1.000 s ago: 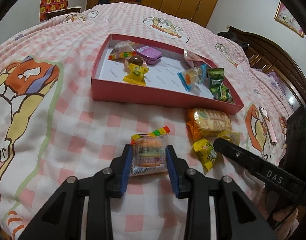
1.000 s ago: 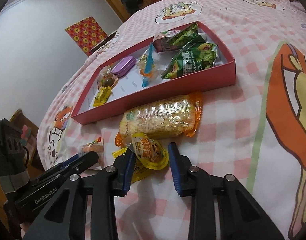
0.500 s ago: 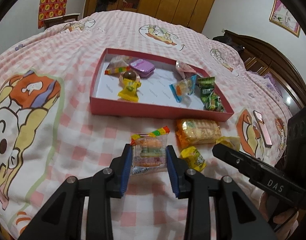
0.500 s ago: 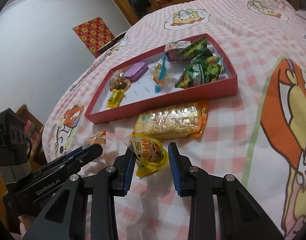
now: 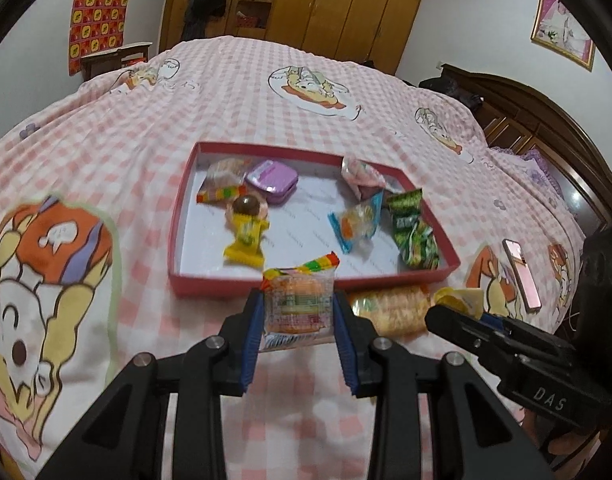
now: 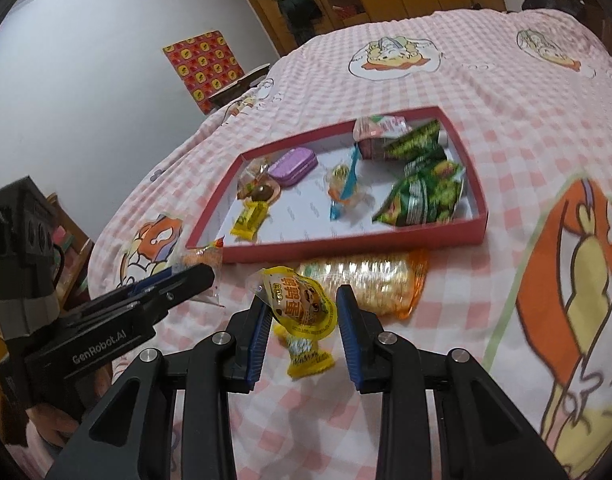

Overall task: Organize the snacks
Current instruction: 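Lift both candy packets and carry them over the box, then lower both packets into the box and open both grippers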

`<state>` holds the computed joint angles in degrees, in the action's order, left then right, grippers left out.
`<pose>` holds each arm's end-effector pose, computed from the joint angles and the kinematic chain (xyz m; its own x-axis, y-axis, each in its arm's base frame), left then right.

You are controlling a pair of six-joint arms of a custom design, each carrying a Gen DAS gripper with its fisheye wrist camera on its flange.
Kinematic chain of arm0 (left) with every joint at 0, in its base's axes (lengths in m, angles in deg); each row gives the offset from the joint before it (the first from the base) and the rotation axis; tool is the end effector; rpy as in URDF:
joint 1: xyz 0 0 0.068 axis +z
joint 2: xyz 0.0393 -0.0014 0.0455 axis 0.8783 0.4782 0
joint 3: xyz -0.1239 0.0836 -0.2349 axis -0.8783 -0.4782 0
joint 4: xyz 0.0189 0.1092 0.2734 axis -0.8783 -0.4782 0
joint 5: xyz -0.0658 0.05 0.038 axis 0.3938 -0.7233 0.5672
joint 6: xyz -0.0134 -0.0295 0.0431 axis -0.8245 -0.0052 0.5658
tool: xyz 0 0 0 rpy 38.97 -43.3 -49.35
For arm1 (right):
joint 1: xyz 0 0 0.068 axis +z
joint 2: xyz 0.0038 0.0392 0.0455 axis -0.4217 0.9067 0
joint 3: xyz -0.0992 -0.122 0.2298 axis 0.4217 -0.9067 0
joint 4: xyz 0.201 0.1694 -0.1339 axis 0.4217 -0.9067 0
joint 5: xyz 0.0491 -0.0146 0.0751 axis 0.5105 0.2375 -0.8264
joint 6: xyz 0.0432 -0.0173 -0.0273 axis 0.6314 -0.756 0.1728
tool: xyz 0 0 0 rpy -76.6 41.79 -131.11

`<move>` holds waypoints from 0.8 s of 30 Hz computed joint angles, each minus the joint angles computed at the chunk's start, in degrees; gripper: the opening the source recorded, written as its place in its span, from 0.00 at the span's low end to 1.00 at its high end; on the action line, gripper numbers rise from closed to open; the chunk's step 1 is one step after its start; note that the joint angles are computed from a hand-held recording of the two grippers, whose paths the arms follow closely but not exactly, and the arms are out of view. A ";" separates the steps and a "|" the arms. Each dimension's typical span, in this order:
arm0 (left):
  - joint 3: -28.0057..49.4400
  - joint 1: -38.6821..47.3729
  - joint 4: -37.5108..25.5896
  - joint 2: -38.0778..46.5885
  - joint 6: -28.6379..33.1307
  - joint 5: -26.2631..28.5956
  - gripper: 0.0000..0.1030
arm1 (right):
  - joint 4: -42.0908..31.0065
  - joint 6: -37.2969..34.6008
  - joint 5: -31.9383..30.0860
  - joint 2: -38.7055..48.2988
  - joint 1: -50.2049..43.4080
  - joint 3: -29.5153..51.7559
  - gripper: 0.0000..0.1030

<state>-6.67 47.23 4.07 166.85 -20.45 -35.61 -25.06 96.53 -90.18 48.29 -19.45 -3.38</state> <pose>0.2796 -0.0779 0.0337 -0.7276 0.0496 -0.6843 0.2776 0.9334 -0.2275 0.2272 0.0330 0.0171 -0.7341 0.1951 -0.6504 -0.1191 0.9060 0.4062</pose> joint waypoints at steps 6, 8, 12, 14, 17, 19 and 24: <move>4.89 0.12 -3.61 1.10 0.49 -0.19 0.34 | -5.06 -2.10 0.04 -2.79 -1.38 2.48 0.32; 6.72 0.59 -5.14 1.63 0.63 0.22 0.34 | -7.19 -3.07 -0.27 -3.11 -1.98 4.11 0.32; 9.99 0.68 -6.69 3.16 1.05 0.43 0.34 | -10.41 -4.54 -0.15 -3.33 -2.79 6.69 0.32; 11.74 0.46 -6.88 4.44 1.04 0.14 0.34 | -12.15 -5.28 0.35 -3.04 -3.08 8.50 0.32; 14.34 -0.01 -7.28 6.55 1.14 0.01 0.34 | -13.70 -5.49 0.91 -2.06 -3.34 10.76 0.32; 15.84 -0.43 -7.23 7.92 1.23 -0.11 0.34 | -14.59 -5.86 1.36 -1.08 -3.52 12.59 0.32; 20.81 -1.41 -8.35 12.26 1.50 -0.99 0.34 | -15.30 -6.22 1.86 0.90 -3.63 15.48 0.32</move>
<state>14.14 45.82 -4.27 179.11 -18.95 -36.61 -40.36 90.31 -88.32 49.19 -23.08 12.09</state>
